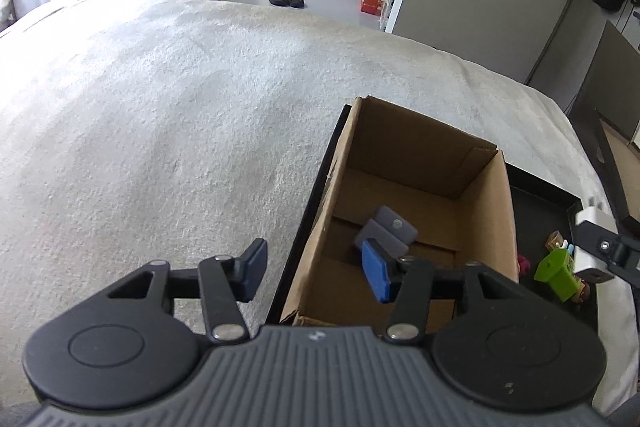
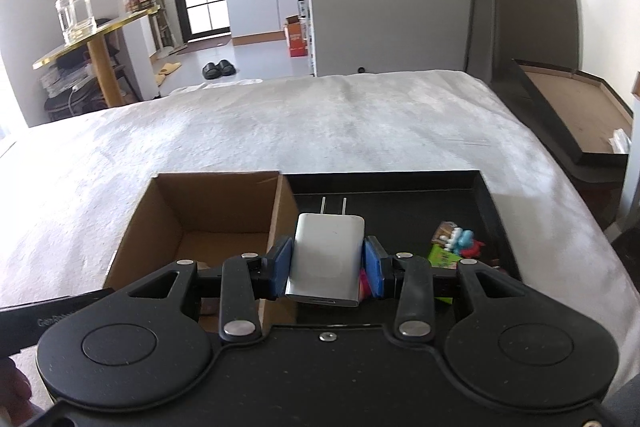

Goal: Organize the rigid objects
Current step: 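Lift the charger plug with the right gripper and carry it over the box, then grip the box wall with the left gripper while the right gripper drops the charger inside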

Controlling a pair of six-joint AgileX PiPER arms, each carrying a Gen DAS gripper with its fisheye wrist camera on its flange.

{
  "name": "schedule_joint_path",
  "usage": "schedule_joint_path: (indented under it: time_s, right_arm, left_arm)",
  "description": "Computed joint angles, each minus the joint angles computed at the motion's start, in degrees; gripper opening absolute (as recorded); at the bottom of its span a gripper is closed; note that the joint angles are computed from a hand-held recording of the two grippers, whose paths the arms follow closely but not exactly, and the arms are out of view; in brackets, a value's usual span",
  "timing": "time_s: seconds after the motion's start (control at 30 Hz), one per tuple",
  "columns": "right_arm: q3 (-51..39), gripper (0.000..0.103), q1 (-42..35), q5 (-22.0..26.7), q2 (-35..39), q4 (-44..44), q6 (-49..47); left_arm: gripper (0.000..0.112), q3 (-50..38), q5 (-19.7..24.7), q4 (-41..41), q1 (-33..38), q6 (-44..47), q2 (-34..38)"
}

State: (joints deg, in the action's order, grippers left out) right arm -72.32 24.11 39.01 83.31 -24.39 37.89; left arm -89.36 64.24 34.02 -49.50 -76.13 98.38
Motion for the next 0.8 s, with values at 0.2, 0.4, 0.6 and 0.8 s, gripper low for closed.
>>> schedule_joint_path:
  time_s: [0.2, 0.4, 0.6, 0.8]
  right_arm:
    - [-3.37, 0.038, 3.67, 1.58, 3.37, -1.84, 1.61]
    - [-7.46, 0.038, 6.46, 3.06, 7.56, -2.03, 2.16]
    - [-12.13, 0.038, 8.79, 4.41, 11.75, -0.92, 1.26]
    - [-15.58, 0.039, 9.70, 4.92, 14.53, 2.55, -1.95]
  left_arm:
    - [0.031, 3.95, -5.70, -2.59, 2.49, 1.02, -1.79]
    - [0.013, 7.19, -9.94, -3.99, 4.16, 2.14, -2.42]
    - [0.011, 10.41, -13.60, -5.22, 5.83, 1.98, -4.20]
    - [0.012, 12.61, -16.14, -5.62, 6.40, 1.16, -5.55]
